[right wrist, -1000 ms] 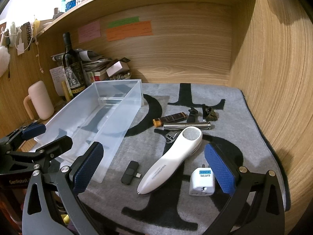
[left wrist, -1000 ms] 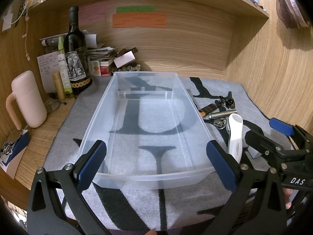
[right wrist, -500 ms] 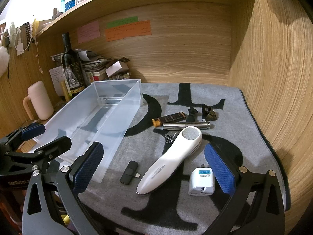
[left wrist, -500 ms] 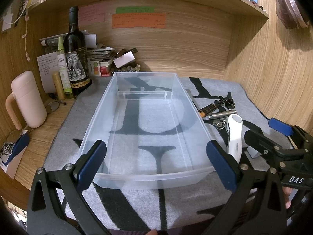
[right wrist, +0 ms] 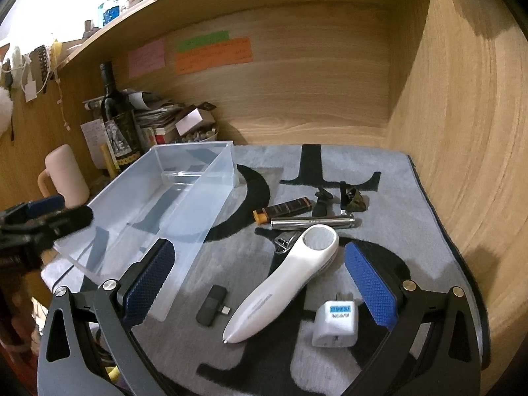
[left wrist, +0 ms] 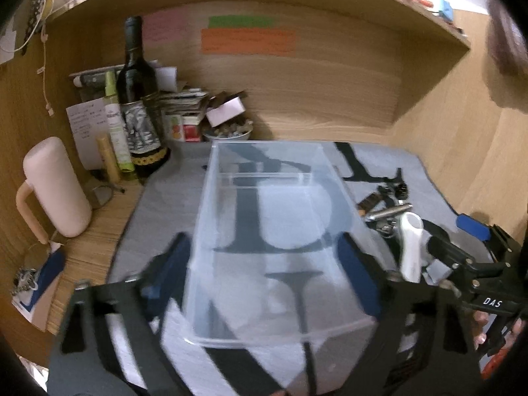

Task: Organize rigid objects
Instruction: 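Grasp the clear box wall with the left gripper while the right grasps the white device, then lift the white device with the right gripper and lower it into the box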

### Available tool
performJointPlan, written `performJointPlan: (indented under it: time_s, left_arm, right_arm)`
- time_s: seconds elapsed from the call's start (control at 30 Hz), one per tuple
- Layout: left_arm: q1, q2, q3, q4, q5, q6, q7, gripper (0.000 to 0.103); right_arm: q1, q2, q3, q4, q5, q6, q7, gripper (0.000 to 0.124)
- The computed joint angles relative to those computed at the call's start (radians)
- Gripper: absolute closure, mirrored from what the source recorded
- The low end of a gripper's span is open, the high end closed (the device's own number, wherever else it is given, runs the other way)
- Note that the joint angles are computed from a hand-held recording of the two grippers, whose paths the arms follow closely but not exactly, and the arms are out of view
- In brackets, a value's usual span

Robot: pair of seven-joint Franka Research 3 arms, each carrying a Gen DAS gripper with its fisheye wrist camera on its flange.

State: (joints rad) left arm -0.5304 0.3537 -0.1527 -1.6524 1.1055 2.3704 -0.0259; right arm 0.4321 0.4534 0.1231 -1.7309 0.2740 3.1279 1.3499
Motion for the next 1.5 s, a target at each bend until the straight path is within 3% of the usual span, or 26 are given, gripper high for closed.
performJointPlan:
  time_s: [0.3,0.43,0.57,0.83,0.97,1.23,1.5]
  left_arm:
    - [0.108,-0.016,-0.005,-0.023,-0.205,0.093,0.175,0.043]
    - [0.158,-0.003,-0.008,-0.016,-0.336,0.116,0.278,0.055]
    - [0.206,0.036,-0.022,0.016,-0.5,0.129,0.415,0.064]
    - [0.253,0.13,-0.055,0.1,-0.751,0.132,0.656,0.084]
    - [0.222,0.15,-0.03,0.129,-0.761,0.114,0.671,0.09]
    - [0.207,0.157,-0.013,0.138,-0.765,0.105,0.658,0.091]
    - [0.203,0.157,-0.009,0.138,-0.756,0.108,0.652,0.092]
  right_arm:
    - [0.008,0.052,-0.03,0.105,-0.024,-0.099,0.024,0.039]
    - [0.047,0.077,-0.092,0.155,-0.069,-0.136,0.081,0.045]
    - [0.046,0.097,-0.106,0.194,-0.1,-0.172,0.109,0.05]
    - [-0.009,0.155,-0.058,0.308,-0.088,-0.346,0.116,0.069]
    - [-0.017,0.19,-0.049,0.366,-0.078,-0.441,0.124,0.073]
    - [0.06,0.185,-0.151,0.347,-0.212,-0.442,0.279,0.073]
    - [0.039,0.232,-0.113,0.409,-0.238,-0.52,0.243,0.069]
